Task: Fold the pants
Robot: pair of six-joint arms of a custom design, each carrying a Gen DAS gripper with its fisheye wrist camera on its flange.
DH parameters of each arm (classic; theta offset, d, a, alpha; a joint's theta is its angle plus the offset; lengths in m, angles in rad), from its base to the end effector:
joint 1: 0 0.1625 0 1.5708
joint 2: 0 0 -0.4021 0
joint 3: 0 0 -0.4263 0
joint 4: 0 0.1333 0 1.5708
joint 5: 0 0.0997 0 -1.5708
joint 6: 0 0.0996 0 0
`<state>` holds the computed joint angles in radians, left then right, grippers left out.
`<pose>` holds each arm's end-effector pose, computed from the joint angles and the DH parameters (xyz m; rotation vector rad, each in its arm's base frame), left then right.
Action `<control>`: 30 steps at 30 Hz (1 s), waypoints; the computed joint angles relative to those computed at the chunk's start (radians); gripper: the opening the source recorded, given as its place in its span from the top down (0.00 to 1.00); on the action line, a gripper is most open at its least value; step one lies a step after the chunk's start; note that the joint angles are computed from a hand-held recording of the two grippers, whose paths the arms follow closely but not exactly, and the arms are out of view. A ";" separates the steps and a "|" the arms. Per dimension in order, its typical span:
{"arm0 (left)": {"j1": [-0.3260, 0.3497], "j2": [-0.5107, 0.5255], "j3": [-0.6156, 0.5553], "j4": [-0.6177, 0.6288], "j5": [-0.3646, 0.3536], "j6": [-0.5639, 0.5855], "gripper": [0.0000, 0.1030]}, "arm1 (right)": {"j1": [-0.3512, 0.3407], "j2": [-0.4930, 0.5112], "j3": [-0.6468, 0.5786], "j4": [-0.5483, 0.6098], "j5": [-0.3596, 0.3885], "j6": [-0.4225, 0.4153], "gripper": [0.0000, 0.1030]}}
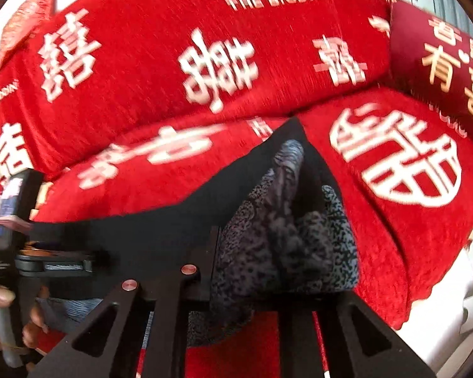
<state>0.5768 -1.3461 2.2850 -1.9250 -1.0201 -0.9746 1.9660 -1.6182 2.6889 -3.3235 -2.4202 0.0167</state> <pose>-0.2155 -0.3614 0.0847 0.2234 2.3565 -0.1621 0.1711 -0.2582 0.2018 0.0689 -2.2873 0.9938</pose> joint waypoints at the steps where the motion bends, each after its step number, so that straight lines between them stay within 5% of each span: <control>1: -0.001 -0.034 0.014 -0.021 -0.009 -0.003 0.00 | 0.043 0.014 -0.015 0.018 -0.032 0.013 0.85; 8: 0.049 -0.368 0.091 0.023 -0.007 0.032 0.00 | 0.327 0.325 -0.196 0.056 -0.236 -0.007 0.85; 12: 0.085 -0.618 0.118 0.231 0.070 -0.033 0.00 | 0.426 0.580 -0.333 0.035 -0.300 -0.102 0.85; 19: 0.153 -0.964 0.122 0.574 0.136 -0.153 0.00 | 0.485 0.898 -0.521 0.104 -0.278 -0.182 0.85; 26: 0.199 -1.066 0.158 0.572 0.115 -0.075 0.00 | 0.482 1.069 -0.629 0.369 -0.345 -0.097 0.85; 30: 0.218 -1.056 0.174 0.501 0.104 -0.004 0.00 | 0.500 1.065 -0.630 0.406 -0.345 -0.122 0.66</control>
<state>0.7947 -2.4023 2.4594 -1.4235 -0.9159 -0.9785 2.4664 -0.5532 2.0589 -2.9175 -2.7651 -0.1054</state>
